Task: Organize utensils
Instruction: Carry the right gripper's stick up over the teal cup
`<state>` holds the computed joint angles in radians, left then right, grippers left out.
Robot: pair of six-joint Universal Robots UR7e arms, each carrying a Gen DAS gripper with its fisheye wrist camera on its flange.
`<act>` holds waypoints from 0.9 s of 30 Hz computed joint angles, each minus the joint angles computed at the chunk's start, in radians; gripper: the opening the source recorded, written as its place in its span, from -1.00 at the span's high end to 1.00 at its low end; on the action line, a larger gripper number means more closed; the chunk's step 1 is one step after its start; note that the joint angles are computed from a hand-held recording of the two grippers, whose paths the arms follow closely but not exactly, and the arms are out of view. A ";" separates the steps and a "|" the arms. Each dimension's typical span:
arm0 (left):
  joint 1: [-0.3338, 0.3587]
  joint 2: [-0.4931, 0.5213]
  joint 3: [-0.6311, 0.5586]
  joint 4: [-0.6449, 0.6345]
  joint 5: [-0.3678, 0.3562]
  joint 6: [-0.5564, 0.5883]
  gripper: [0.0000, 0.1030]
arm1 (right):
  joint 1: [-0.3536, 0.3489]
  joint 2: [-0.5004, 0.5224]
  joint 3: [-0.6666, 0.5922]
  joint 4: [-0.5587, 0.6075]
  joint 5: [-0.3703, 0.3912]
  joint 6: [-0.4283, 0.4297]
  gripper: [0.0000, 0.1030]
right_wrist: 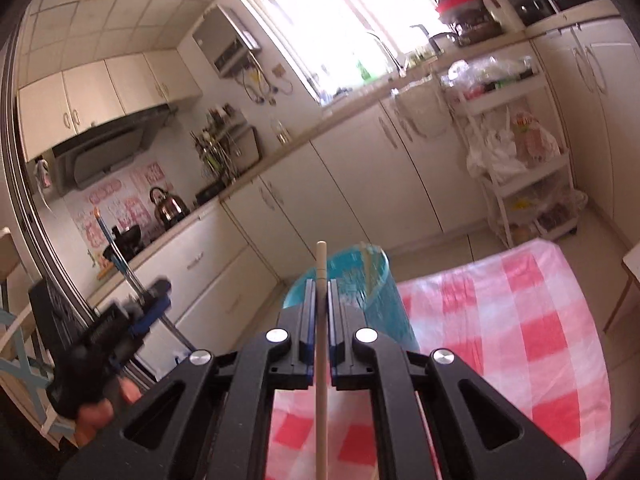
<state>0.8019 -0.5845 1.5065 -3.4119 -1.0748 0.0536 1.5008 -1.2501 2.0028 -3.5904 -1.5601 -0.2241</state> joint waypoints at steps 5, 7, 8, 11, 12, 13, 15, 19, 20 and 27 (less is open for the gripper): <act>0.006 -0.001 -0.007 0.003 -0.007 -0.017 0.22 | 0.050 0.124 -0.204 -0.048 0.028 -0.031 0.88; 0.007 -0.003 -0.005 0.001 -0.010 -0.020 0.22 | 0.051 0.166 -0.281 -0.037 0.041 -0.024 0.88; 0.009 -0.005 -0.004 0.002 -0.012 -0.024 0.21 | 0.053 0.187 -0.315 -0.042 0.036 -0.021 0.88; 0.013 -0.009 -0.003 0.007 -0.017 -0.032 0.21 | 0.049 0.255 -0.417 -0.040 0.034 0.000 0.88; 0.015 -0.011 -0.004 0.011 -0.018 -0.034 0.21 | 0.042 0.270 -0.439 -0.032 0.037 0.004 0.88; 0.017 -0.011 -0.006 0.017 -0.020 -0.039 0.21 | 0.038 0.286 -0.464 -0.016 0.037 0.005 0.88; 0.022 -0.013 -0.008 0.027 -0.031 -0.054 0.21 | 0.034 0.309 -0.500 0.020 0.027 -0.007 0.88; 0.026 -0.015 -0.010 0.031 -0.038 -0.059 0.21 | 0.030 0.329 -0.528 0.085 0.011 -0.037 0.88; 0.027 -0.016 -0.010 0.031 -0.041 -0.061 0.21 | 0.028 0.331 -0.525 0.086 0.010 -0.042 0.88; 0.027 -0.018 -0.007 0.030 -0.044 -0.059 0.21 | 0.028 0.330 -0.512 0.102 -0.023 -0.064 0.87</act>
<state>0.8292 -0.6024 1.4998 -3.3823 -1.1189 -0.0058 1.5284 -0.9200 1.4909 -3.4888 -1.5835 -0.2877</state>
